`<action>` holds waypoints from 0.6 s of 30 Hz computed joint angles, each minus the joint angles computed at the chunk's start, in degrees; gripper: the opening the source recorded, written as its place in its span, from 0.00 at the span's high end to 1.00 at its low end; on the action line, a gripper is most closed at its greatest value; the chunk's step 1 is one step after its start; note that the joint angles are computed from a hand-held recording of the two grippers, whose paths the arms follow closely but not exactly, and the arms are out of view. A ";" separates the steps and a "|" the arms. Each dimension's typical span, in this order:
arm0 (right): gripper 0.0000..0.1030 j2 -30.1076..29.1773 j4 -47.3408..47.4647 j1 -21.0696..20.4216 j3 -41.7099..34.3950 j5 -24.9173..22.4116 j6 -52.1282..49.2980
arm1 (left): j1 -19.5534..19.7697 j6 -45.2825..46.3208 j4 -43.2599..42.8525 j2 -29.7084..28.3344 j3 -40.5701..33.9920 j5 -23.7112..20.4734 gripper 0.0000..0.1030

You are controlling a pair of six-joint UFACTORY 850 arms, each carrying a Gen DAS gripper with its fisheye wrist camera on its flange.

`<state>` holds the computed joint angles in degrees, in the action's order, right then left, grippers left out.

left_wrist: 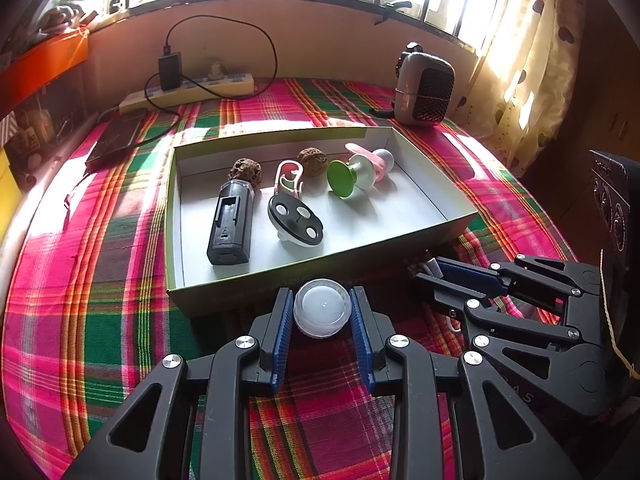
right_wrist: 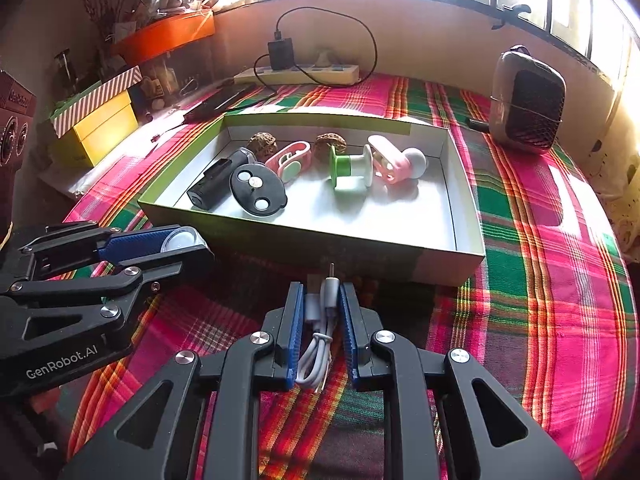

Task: Organize objects
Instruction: 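Carry the cable with the right tool while the left tool carries the cup into the box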

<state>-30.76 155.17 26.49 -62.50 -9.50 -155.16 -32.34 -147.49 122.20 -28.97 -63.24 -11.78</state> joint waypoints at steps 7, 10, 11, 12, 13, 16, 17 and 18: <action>0.82 1.67 -4.68 -0.75 0.19 -0.73 4.82 | 0.08 0.86 0.12 0.63 -0.70 -0.14 0.74; 0.82 2.00 -1.80 -1.14 -0.45 -0.09 1.97 | 0.20 2.51 -0.84 0.41 -1.63 0.18 0.74; 0.82 2.11 -1.45 -1.36 -0.65 0.10 1.54 | 0.24 2.68 -0.75 0.29 -1.94 0.27 0.74; 0.82 2.05 -2.19 -1.57 -1.03 0.27 2.24 | 0.30 2.80 -0.65 0.15 -2.28 0.46 0.74; 0.82 1.93 -3.01 -1.76 -1.46 0.53 3.03 | 0.43 2.77 -0.59 -0.03 -2.67 0.71 0.74; 0.82 1.31 -4.07 -2.29 -2.90 1.52 3.78 | 0.71 2.29 0.18 -0.71 -3.82 1.50 0.74; 0.82 1.03 -6.34 -2.52 -3.40 1.70 6.00 | 0.79 2.80 -0.08 -1.04 -4.33 1.82 0.74; 0.82 0.71 -8.25 -2.70 -3.91 1.97 7.90 | 0.87 3.08 -0.17 -1.37 -4.79 2.09 0.74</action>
<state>-30.05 146.91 23.79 -66.41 -7.53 -147.26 -31.48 -144.41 122.03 -30.34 -68.03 -9.69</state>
